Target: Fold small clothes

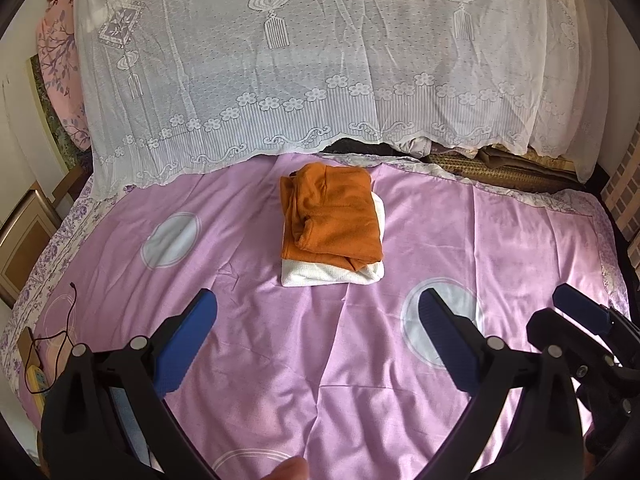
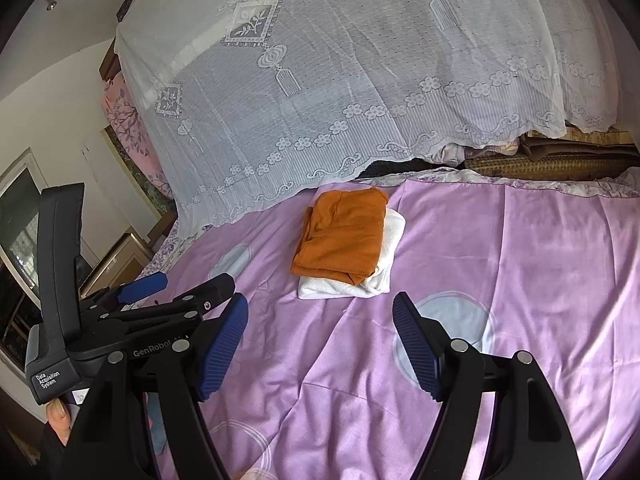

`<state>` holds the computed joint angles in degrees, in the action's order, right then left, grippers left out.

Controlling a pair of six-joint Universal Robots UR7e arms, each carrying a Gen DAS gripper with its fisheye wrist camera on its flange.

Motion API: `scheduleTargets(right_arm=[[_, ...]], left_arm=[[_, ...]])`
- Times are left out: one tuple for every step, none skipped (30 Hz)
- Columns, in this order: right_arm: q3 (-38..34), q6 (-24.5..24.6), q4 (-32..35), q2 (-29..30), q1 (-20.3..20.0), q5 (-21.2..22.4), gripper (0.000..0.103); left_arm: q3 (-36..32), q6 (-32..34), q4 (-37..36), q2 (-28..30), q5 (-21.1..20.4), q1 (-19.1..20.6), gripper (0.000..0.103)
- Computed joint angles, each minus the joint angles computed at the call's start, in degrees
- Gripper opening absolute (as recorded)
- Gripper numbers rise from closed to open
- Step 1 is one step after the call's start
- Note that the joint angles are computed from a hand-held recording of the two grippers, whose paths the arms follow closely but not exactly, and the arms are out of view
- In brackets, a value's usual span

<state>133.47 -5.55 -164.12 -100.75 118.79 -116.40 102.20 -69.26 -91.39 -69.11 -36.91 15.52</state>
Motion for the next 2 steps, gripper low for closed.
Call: scheduleTargets(right_arm=[[0.0,0.1,0.0,0.0,0.0,0.0,0.075],[0.0,0.1,0.2,-0.1,0.0,0.1,0.075]], left_arm=[[0.0,0.2,-0.2,0.0,-0.1,0.1,0.098],[0.1,0.2,-0.5,-0.1,-0.3,0.2,0.098]])
